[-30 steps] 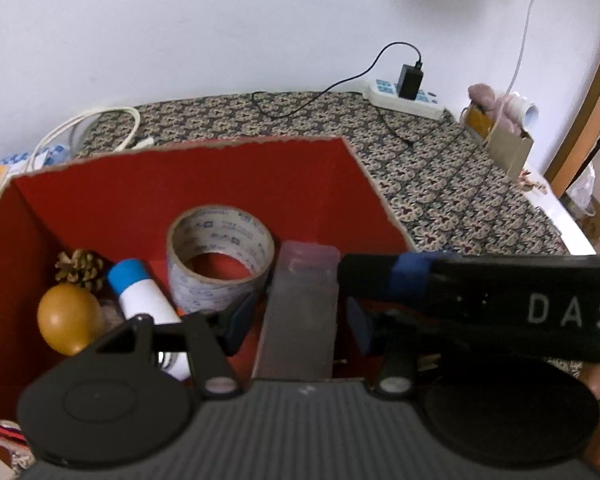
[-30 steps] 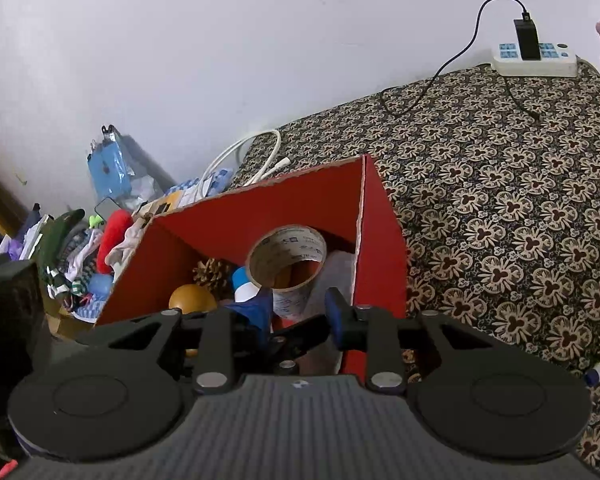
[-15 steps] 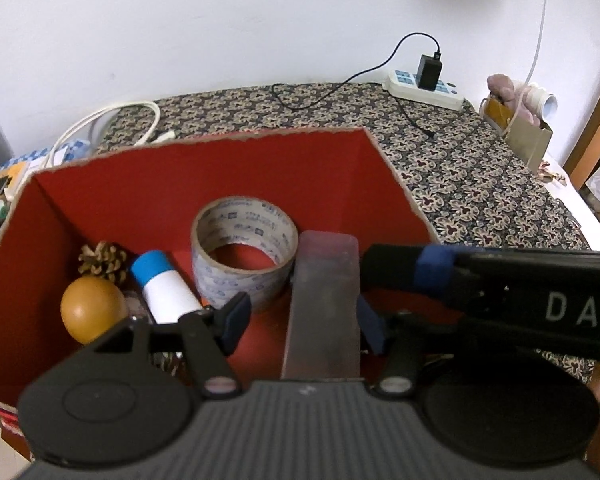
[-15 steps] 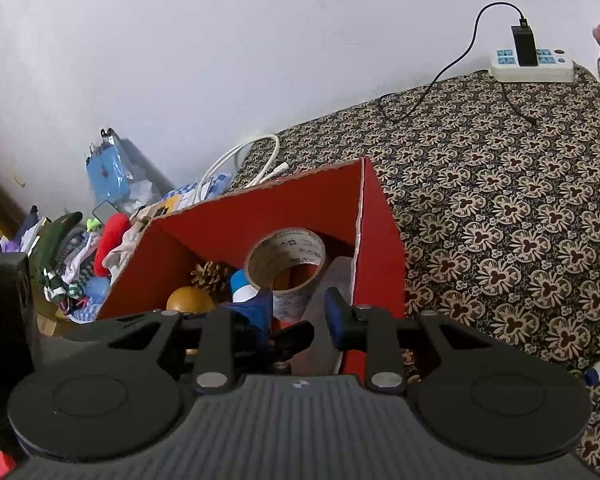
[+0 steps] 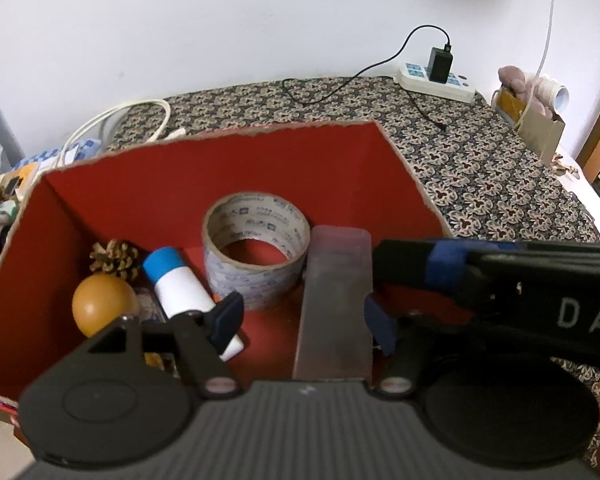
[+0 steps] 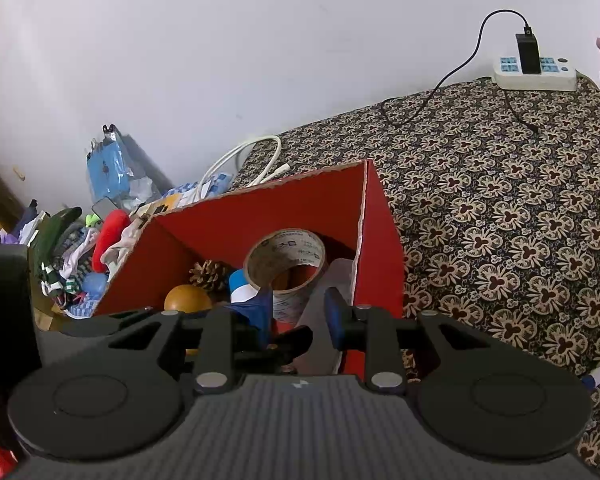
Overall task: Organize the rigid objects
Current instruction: 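Lower the clear case upright into the red box with the right tool, then open the right tool and withdraw it from the box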
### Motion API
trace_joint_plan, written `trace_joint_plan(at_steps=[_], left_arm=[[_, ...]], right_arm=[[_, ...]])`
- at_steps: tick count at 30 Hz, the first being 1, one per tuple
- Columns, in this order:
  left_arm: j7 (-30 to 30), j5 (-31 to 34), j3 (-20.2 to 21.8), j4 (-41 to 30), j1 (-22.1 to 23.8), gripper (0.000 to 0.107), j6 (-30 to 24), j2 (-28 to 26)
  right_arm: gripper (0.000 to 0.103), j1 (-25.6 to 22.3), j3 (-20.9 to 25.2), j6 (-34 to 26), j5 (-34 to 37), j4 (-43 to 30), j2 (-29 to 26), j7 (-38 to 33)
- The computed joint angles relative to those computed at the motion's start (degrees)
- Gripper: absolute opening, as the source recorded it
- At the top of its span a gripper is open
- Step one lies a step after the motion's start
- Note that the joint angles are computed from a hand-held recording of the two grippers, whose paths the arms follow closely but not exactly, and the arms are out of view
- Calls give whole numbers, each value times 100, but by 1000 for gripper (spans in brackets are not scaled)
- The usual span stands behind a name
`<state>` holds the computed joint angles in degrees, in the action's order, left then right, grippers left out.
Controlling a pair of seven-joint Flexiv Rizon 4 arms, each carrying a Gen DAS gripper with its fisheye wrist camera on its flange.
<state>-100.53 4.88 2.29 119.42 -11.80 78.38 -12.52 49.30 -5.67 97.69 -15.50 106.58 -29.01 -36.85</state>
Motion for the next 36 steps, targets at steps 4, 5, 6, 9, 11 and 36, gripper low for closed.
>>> trace_joint_plan(at_steps=[4, 5, 6, 9, 11, 36], left_arm=[[-153, 141, 81, -60, -48, 69, -175, 31], [-215, 208, 107, -71, -62, 69, -203, 42], [-274, 272, 129, -83, -70, 69, -241, 60], [-411, 437, 160, -85, -65, 70, -320, 126], [-530, 591, 190, -112, -63, 70, -404, 165], [-1351, 1449, 139, -363, 89, 75, -1029, 340]], right_arm=[[10, 127, -134, 10, 13, 22, 10, 25], [10, 172, -185, 12, 14, 30, 12, 34], [10, 232, -250, 17, 18, 41, 17, 49], [10, 379, -415, 32, 40, 70, 21, 88], [11, 453, -497, 19, 59, 74, 21, 126], [15, 481, -593, -324, -509, 64, 101, 518]])
